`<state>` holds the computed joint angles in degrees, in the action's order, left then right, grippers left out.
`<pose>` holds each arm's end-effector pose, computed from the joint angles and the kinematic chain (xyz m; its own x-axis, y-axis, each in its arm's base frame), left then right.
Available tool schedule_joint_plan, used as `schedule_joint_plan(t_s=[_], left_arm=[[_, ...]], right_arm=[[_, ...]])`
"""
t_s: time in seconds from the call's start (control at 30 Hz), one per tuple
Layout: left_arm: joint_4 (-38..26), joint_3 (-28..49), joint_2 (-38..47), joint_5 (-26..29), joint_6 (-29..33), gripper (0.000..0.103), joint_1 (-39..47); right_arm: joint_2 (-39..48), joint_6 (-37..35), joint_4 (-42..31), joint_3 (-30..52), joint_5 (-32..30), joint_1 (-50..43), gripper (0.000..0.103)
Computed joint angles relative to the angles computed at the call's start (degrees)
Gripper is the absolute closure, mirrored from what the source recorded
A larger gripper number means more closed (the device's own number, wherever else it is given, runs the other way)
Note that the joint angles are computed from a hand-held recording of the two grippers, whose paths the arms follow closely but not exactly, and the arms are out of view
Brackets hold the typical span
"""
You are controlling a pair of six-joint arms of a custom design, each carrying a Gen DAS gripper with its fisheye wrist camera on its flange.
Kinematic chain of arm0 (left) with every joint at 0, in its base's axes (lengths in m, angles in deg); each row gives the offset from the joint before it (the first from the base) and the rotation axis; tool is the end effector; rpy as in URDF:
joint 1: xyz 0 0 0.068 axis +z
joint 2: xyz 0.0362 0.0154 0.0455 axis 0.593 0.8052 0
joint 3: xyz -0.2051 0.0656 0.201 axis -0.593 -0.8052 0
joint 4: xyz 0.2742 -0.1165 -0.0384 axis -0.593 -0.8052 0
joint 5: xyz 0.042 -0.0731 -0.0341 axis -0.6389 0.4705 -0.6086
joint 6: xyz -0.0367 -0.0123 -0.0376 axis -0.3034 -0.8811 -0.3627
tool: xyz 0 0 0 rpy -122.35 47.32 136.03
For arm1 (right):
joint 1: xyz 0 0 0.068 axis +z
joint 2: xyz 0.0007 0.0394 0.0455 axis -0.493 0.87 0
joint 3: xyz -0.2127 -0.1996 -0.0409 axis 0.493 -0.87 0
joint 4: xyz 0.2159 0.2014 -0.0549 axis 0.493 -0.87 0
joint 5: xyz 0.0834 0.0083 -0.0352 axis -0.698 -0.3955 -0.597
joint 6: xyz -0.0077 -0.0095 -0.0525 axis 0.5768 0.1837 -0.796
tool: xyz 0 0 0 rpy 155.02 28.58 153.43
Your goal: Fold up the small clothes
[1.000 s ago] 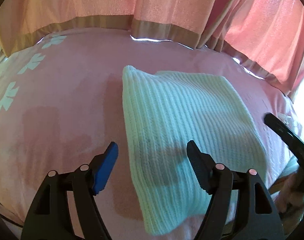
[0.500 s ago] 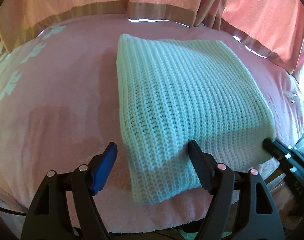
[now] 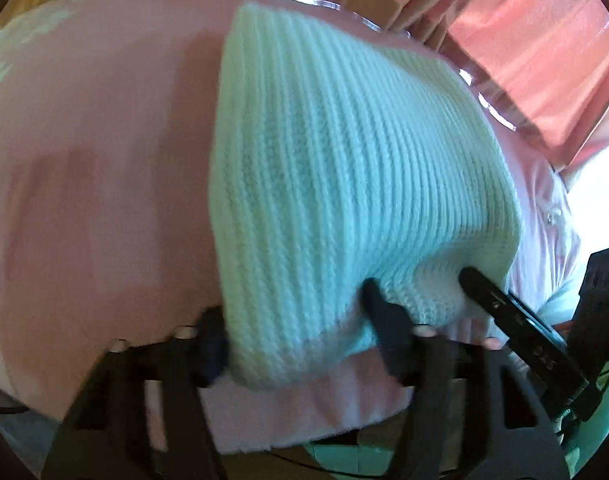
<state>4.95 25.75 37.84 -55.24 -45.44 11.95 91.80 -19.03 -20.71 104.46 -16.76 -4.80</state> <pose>0.2828 -0.1336 0.2048 -0.9143 -0.1957 -0.3545 -0.0516 0.9246 -0.3775 0.2995 0.1445 0.3117 -0.9320 0.0844 -0.3524 -0.0500 0.9333 0.3557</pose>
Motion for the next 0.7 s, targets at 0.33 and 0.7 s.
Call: schedule_joint_plan(t_s=[0.33, 0.7], left_arm=[[-9.8, 3.6, -5.6, -2.7, 8.0, 0.076, 3.4], [-7.2, 4.6, -12.3, -12.0, 9.1, 0.008, 0.0]], right_arm=[[0.4, 1.6, 0.0, 3.2, 0.9, 5.6, 0.081], [2.3, 0.6, -4.6, 12.5, 2.4, 2.4, 0.032]])
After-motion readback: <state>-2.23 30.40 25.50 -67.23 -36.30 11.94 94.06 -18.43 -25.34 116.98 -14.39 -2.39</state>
